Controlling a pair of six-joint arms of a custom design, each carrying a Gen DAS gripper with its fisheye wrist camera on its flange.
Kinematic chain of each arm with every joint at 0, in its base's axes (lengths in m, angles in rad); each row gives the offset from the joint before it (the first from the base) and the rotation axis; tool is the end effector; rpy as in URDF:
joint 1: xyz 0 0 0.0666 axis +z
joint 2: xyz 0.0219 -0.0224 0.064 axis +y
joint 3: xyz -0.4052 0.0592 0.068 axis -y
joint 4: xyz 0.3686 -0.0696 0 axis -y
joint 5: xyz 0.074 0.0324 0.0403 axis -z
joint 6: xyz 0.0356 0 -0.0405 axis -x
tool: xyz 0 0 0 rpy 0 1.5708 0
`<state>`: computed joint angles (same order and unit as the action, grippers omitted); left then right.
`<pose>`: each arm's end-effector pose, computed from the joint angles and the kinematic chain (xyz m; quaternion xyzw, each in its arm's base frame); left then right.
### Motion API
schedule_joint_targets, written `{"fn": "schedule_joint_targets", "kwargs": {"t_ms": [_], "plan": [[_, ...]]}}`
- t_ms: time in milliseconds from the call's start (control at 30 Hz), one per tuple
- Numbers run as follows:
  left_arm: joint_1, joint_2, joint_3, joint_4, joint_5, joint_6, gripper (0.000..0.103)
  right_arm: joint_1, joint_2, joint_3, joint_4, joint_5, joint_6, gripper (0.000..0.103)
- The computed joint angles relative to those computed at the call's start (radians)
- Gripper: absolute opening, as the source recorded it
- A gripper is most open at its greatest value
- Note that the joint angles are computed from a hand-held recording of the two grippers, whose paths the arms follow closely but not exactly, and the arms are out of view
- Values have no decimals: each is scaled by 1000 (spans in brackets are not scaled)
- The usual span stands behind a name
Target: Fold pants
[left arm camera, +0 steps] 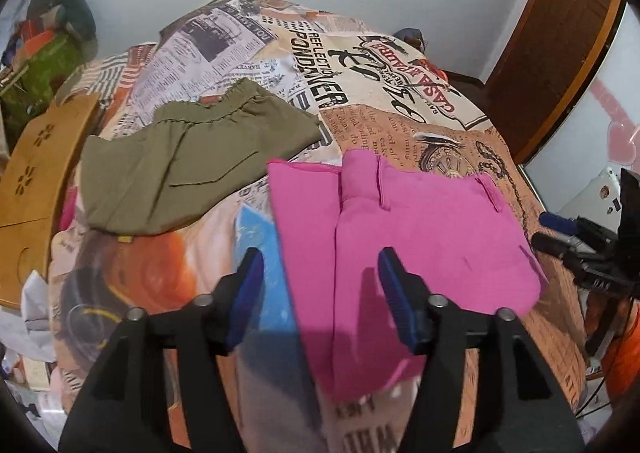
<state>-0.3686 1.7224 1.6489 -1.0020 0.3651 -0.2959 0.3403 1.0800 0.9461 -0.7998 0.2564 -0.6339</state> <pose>0.5258 -0.2171 0.3994 0.3530 0.8867 -0.1846 0.2345 0.3053 0.0981 0.3835 0.1774 0.9259 0.0381 0.3313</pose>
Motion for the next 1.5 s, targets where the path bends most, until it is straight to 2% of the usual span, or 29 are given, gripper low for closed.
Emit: {"fn": "schedule_joint_targets", "kwargs": {"t_ms": [133, 200, 267, 333, 600, 700, 733, 833, 867, 933, 967, 1000, 1167, 1500], "plan": [[-24, 37, 6, -4, -33, -6, 61, -42, 51, -8, 23, -92, -16, 60], [-29, 50, 2, 3, -36, -7, 67, -77, 42, -33, 59, -155, -37, 62], [-26, 57, -4, 29, -27, 15, 73, -99, 33, -48, 69, -185, -52, 67], [-20, 75, 12, 17, -4, 30, 74, -120, 29, -62, 84, -223, -56, 67], [-33, 128, 80, -43, 37, -13, 72, -128, 45, -65, 119, -259, -27, 67], [-33, 142, 96, -51, 46, 4, 69, -137, 49, -66, 136, -274, -19, 57], [-35, 145, 101, -51, 44, 10, 68, -136, 49, -67, 142, -272, -19, 50], [-42, 151, 113, -50, 34, 12, 60, -132, 53, -64, 150, -263, -17, 40], [-46, 152, 117, -47, 26, 16, 53, -132, 56, -60, 149, -256, -15, 35], [-51, 156, 127, -50, 19, 20, 44, -130, 58, -53, 144, -238, -12, 31], [-53, 160, 136, -61, 29, 16, 27, -131, 58, -52, 143, -231, -12, 27], [-54, 166, 148, -80, 41, 12, 22, -131, 55, -52, 143, -222, -13, 25], [-82, 133, 110, -24, -35, -13, 10, -132, 44, -48, 145, -189, -4, 14], [-77, 60, 82, 26, -36, -26, 6, -112, 15, 23, 96, -126, 48, 11]]}}
